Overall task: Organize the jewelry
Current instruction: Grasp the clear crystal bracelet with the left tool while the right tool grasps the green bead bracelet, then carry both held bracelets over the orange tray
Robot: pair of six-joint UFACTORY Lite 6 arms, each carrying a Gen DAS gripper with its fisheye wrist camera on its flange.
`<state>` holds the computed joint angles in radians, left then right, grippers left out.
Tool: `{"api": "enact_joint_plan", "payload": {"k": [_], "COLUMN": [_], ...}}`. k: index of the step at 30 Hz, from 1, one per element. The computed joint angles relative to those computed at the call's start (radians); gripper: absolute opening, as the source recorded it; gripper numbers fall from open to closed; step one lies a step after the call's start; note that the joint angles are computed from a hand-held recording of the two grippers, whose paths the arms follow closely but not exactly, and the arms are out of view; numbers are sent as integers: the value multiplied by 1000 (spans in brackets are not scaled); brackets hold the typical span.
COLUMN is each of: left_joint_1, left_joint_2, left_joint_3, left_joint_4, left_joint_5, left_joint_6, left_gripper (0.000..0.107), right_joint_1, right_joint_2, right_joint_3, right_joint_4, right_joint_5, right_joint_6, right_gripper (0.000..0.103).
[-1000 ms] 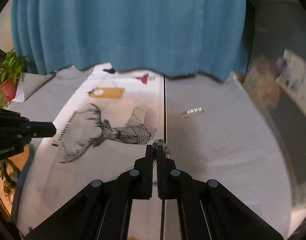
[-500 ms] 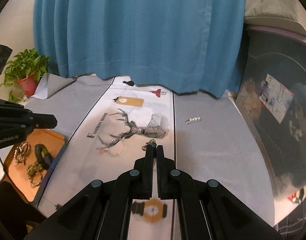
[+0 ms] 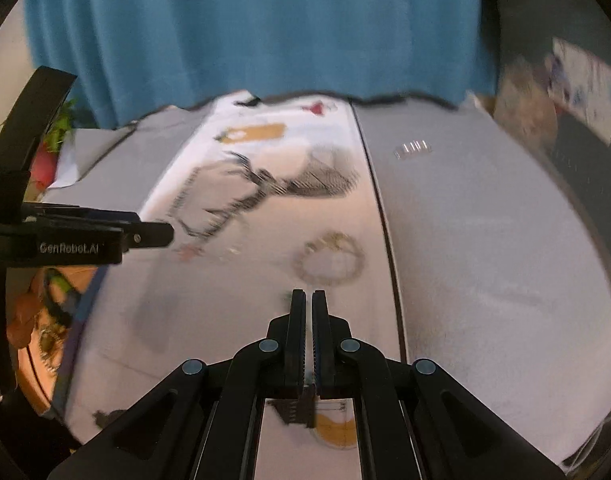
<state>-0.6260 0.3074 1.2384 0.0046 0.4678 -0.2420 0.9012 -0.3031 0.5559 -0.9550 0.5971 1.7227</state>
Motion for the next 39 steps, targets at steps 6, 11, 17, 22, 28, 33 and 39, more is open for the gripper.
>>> {"api": "enact_joint_plan", "payload": {"k": [6,11,17,22,28,33,39], "left_joint_1": [33,38,39,9,-30,-42,-60], "left_joint_2": [167,192,217,246,233,44,-258], "left_joint_3": [116,143,176,209,218,66,-107], "left_joint_4": [-52,-58,-64,-31,-52,-51,-10], "left_joint_5": [-11,-25,-18,-9,37,-12,27], "left_joint_6": [68,83,94,85,137,122,65], "left_gripper": [51,51,51,66,6,6,6], "right_joint_1": [-79,-62,2,33,36,92,278], "right_joint_2": [26,-22,78,247,260,136,-14], "right_joint_3": [-114,-135,-69,18,43,22,83], "right_joint_4": [-46,-84,-192,-306,-259,-145,-10], "right_joint_5": [-37,-78,-115,-68,-53,31,287], "right_joint_6": [57,96,205,272,208,152,66], "right_gripper": [5,20,47,48,6,6,6]}}
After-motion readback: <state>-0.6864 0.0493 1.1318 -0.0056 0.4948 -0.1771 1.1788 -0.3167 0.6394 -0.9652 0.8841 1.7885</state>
